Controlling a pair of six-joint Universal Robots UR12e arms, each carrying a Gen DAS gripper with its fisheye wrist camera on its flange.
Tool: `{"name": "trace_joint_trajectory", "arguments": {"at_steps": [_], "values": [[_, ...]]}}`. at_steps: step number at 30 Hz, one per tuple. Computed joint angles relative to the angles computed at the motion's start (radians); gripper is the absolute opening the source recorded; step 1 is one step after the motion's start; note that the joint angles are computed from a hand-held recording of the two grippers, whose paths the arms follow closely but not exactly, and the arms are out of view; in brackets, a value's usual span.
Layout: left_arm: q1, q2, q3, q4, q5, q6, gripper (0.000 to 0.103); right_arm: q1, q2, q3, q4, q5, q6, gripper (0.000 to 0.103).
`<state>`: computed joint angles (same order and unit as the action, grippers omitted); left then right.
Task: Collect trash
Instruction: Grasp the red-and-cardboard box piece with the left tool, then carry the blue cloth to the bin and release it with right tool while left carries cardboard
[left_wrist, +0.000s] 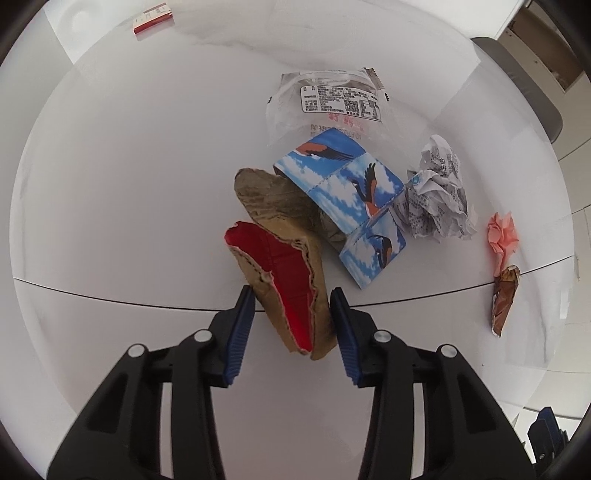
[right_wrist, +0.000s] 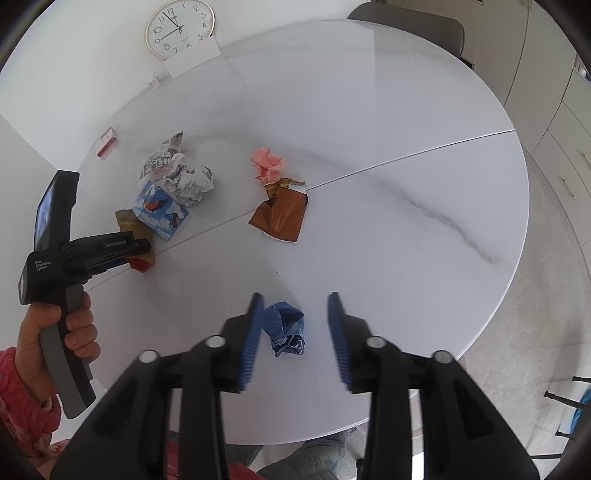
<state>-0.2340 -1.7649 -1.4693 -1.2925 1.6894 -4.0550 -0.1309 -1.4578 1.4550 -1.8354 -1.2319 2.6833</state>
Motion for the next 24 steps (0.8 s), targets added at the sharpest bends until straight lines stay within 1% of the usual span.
{"name": "trace_joint_trajectory", "arguments": {"at_steps": [2,3,6,7,9,11,14,16,20,22,24], "values": [[0.001,0.007,-0.006,0.007,0.003,0.014,0.041,0.003,-0.001,0.001,-0.006,-0.008,-0.002,0.044],[0.000,0.011,-0.009,0.010,0.004,0.023,0.041,0.004,-0.001,0.002,-0.010,-0.012,-0.002,0.049],[-0.002,0.024,-0.017,0.017,0.010,0.045,0.041,0.010,-0.002,0.008,-0.025,-0.024,-0.003,0.059],[-0.007,0.030,-0.016,0.013,0.011,0.050,0.041,0.013,-0.001,0.010,-0.026,-0.031,-0.011,0.061],[-0.011,0.040,-0.021,0.013,0.011,0.070,0.041,0.017,-0.003,0.018,-0.033,-0.038,-0.032,0.070],[-0.017,0.050,-0.026,0.016,0.019,0.095,0.041,0.025,-0.004,0.031,-0.042,-0.053,-0.079,0.075],[-0.030,0.064,-0.031,0.020,0.035,0.131,0.041,0.038,-0.003,0.054,-0.036,-0.073,-0.166,0.075],[-0.033,0.074,-0.038,0.026,0.036,0.155,0.041,0.045,0.003,0.066,-0.026,-0.089,-0.206,0.075],[-0.032,0.089,-0.054,0.045,0.007,0.189,0.041,0.050,0.013,0.080,-0.016,-0.104,-0.232,0.075],[-0.038,0.092,-0.057,0.046,0.008,0.204,0.041,0.052,0.019,0.080,-0.015,-0.111,-0.231,0.074],[-0.049,0.091,-0.053,0.043,0.018,0.216,0.041,0.054,0.018,0.085,-0.036,-0.113,-0.237,0.069]]}}
